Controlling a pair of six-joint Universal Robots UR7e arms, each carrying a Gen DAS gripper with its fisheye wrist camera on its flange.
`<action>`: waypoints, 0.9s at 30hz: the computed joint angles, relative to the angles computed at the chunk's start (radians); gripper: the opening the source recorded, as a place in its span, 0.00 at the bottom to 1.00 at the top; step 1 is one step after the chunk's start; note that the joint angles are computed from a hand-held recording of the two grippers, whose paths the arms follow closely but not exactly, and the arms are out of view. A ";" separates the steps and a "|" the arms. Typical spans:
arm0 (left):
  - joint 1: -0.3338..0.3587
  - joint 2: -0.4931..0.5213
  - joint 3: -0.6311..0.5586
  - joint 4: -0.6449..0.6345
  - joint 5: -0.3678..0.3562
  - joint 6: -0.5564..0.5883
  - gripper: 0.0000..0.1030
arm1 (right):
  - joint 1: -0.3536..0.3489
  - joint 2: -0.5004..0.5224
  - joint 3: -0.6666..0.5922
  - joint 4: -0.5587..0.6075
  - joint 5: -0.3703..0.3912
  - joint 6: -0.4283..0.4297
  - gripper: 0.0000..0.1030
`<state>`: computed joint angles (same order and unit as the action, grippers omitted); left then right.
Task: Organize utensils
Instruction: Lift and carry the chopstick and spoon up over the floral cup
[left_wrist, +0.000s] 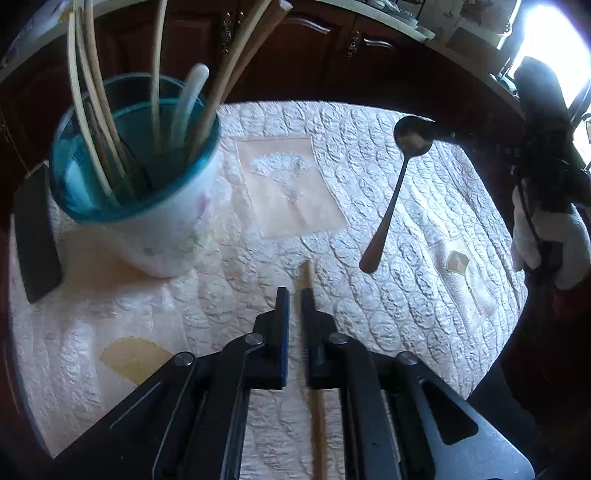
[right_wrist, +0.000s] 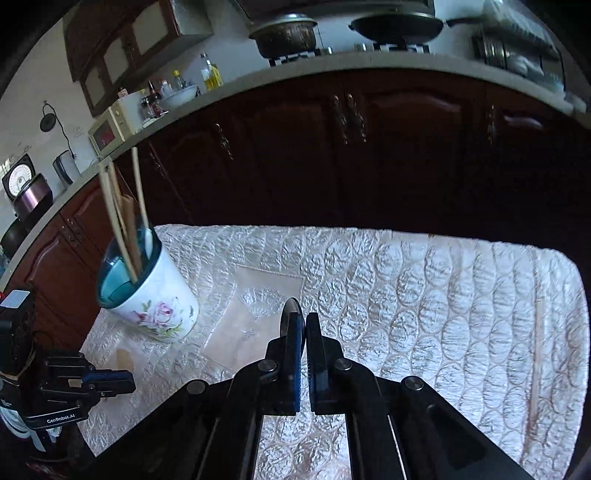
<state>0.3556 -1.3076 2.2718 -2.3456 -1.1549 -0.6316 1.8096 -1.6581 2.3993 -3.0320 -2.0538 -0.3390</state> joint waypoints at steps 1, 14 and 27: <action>0.001 0.017 -0.003 0.000 -0.005 -0.005 0.26 | 0.010 -0.004 0.004 -0.007 -0.016 0.001 0.02; 0.032 0.158 -0.034 0.003 -0.001 -0.003 0.04 | 0.064 -0.105 0.009 0.054 -0.059 0.033 0.02; -0.132 -0.354 0.028 0.243 0.143 -0.194 0.04 | 0.246 -0.023 -0.026 0.013 -0.062 0.060 0.02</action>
<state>0.2236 -1.6618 2.2994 -2.1022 -1.0117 -0.8261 2.0553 -1.6816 2.3736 -3.0187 -2.1156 -0.2789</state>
